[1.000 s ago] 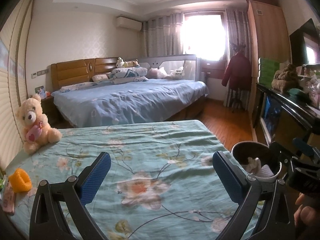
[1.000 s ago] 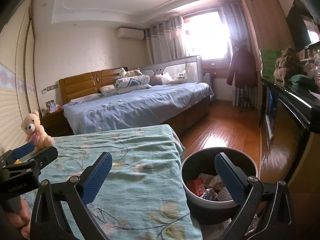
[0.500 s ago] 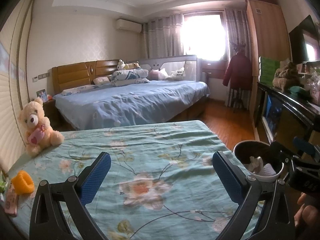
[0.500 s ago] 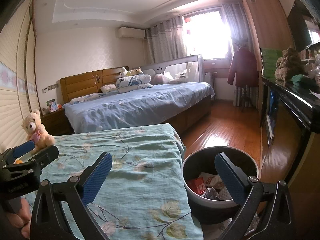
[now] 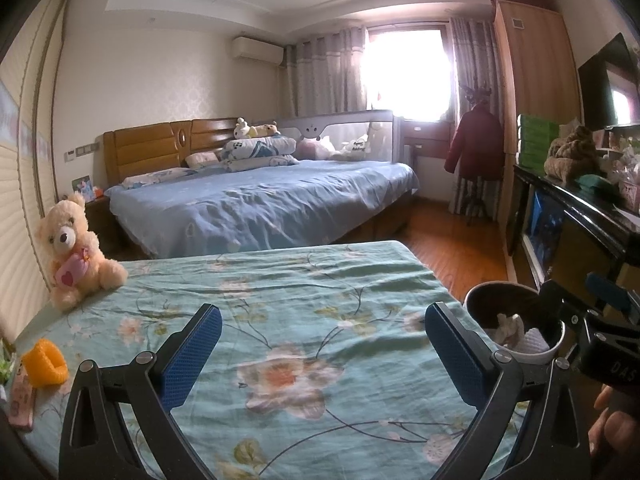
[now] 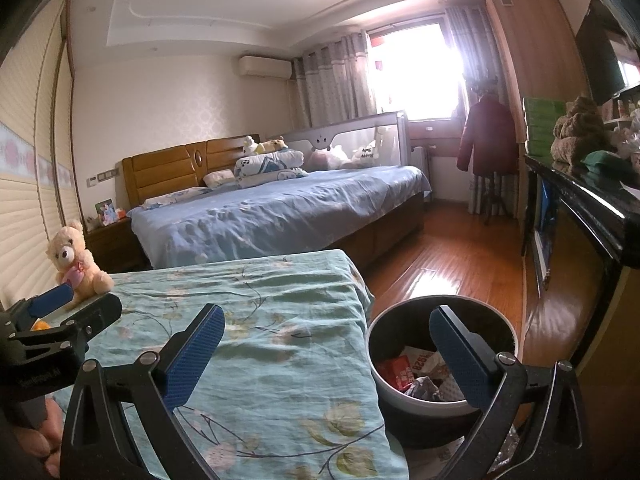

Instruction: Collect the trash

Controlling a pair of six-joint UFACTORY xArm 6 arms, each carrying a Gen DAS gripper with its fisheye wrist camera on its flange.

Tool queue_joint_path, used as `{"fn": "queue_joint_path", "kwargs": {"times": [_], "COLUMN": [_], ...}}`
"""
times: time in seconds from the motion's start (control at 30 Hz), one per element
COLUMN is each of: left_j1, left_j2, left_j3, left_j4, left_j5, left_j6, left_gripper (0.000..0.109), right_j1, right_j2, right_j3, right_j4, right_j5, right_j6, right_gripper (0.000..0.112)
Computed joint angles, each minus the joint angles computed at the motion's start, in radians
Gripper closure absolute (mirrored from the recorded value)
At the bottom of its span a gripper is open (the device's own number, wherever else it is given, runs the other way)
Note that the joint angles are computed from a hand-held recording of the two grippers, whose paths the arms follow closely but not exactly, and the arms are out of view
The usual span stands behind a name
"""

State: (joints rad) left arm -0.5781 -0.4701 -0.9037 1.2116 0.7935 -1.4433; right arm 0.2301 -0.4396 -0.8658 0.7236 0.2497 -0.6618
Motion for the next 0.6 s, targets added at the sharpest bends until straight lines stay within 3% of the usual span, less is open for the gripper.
{"fn": "queue_joint_path", "kwargs": {"times": [0.6], "left_j1": [0.005], "left_j2": [-0.003], "left_j3": [0.002], "left_j4": [-0.01], "left_j5": [-0.01], "left_j6": [0.006], "left_gripper": [0.006], "right_j1": [0.009], "right_j2": [0.001], "right_j3": [-0.006], "right_j4": [-0.026], "right_j5": [-0.001], "right_j6": [0.028], "right_gripper": [0.009]}}
